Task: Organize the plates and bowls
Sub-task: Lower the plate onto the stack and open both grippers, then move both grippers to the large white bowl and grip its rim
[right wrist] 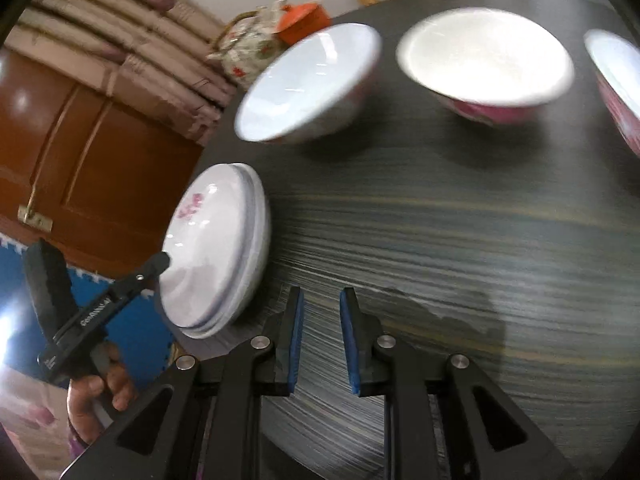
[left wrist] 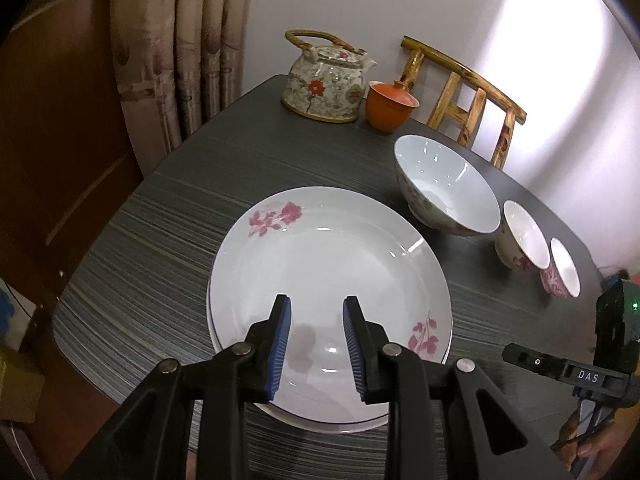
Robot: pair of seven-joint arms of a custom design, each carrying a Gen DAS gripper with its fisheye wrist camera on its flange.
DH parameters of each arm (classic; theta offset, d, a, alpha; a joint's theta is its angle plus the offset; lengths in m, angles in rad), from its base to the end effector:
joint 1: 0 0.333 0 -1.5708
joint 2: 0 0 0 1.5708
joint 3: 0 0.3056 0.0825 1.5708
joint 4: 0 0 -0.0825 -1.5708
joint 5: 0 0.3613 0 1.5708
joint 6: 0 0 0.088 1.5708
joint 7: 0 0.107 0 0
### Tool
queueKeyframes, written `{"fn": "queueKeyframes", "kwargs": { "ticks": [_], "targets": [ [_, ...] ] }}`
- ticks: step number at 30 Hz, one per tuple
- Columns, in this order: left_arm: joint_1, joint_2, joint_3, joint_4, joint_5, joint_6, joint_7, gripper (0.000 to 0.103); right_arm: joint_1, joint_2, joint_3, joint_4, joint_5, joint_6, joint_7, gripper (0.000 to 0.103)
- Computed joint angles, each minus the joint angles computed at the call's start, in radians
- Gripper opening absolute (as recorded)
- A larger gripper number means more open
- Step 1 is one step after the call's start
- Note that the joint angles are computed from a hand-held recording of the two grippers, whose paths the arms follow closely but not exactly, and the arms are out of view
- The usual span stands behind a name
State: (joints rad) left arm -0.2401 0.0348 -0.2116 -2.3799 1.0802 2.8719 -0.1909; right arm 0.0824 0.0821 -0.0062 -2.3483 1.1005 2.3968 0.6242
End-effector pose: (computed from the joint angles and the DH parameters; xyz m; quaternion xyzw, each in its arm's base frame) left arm 0.4271 -0.2623 0.3442 -0.7705 0.5557 -0.2630 0.1685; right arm 0.4913 0.0445 0.3038 -0.7149 0.6064 0.1327 0.3217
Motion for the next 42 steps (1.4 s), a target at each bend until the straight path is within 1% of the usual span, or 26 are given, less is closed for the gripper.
{"fn": "queueKeyframes", "kwargs": {
  "ticks": [4,6,8,11,13,16,18,24,27,28,30,33,40,42],
  "targets": [
    [-0.025,0.012,-0.02,0.032,-0.023,-0.084,0.064,0.027,-0.021,0.007,-0.016,-0.017,0.014,-0.003,0.002,0.019],
    [-0.037,0.018,-0.026,0.05,-0.045,-0.123,0.106,0.028,-0.032,0.009,-0.02,-0.018,0.023,-0.019,0.001,0.019],
    [-0.049,0.019,-0.03,0.066,-0.047,-0.151,0.126,0.028,-0.04,0.007,-0.023,-0.019,0.037,-0.032,-0.003,0.019],
    [-0.063,0.022,-0.035,0.092,-0.053,-0.188,0.16,0.031,-0.054,0.0,-0.028,-0.01,0.067,-0.068,-0.014,0.021],
    [-0.069,0.031,-0.036,0.11,-0.064,-0.2,0.184,0.031,-0.061,-0.004,-0.032,0.001,0.084,-0.09,-0.012,0.023],
    [-0.078,0.057,-0.035,0.152,-0.082,-0.217,0.225,0.031,-0.069,-0.013,-0.035,0.02,0.117,-0.123,-0.008,0.023],
    [-0.083,0.08,-0.032,0.188,-0.089,-0.226,0.259,0.031,-0.071,-0.012,-0.037,0.035,0.13,-0.135,0.001,0.025],
    [-0.1,0.16,-0.017,0.304,-0.118,-0.262,0.371,0.031,-0.083,0.027,-0.037,0.106,0.179,-0.181,0.078,0.036],
    [-0.107,0.203,-0.005,0.361,-0.135,-0.273,0.422,0.031,-0.085,0.051,-0.03,0.136,0.191,-0.181,0.111,0.037],
    [-0.109,0.222,-0.001,0.384,-0.141,-0.278,0.438,0.031,-0.085,0.056,-0.027,0.142,0.194,-0.179,0.116,0.039],
    [-0.111,0.247,0.009,0.416,-0.152,-0.28,0.462,0.031,-0.081,0.071,-0.019,0.159,0.195,-0.17,0.13,0.042],
    [-0.1,0.285,0.018,0.455,-0.193,-0.251,0.505,0.031,-0.081,0.094,-0.012,0.18,0.206,-0.158,0.152,0.045],
    [-0.031,0.375,0.018,0.529,-0.382,-0.138,0.639,0.031,-0.078,0.151,0.012,0.236,0.229,-0.133,0.207,0.047],
    [-0.023,0.397,0.019,0.552,-0.416,-0.128,0.678,0.031,-0.075,0.166,0.019,0.254,0.23,-0.123,0.225,0.048]
  ]
}}
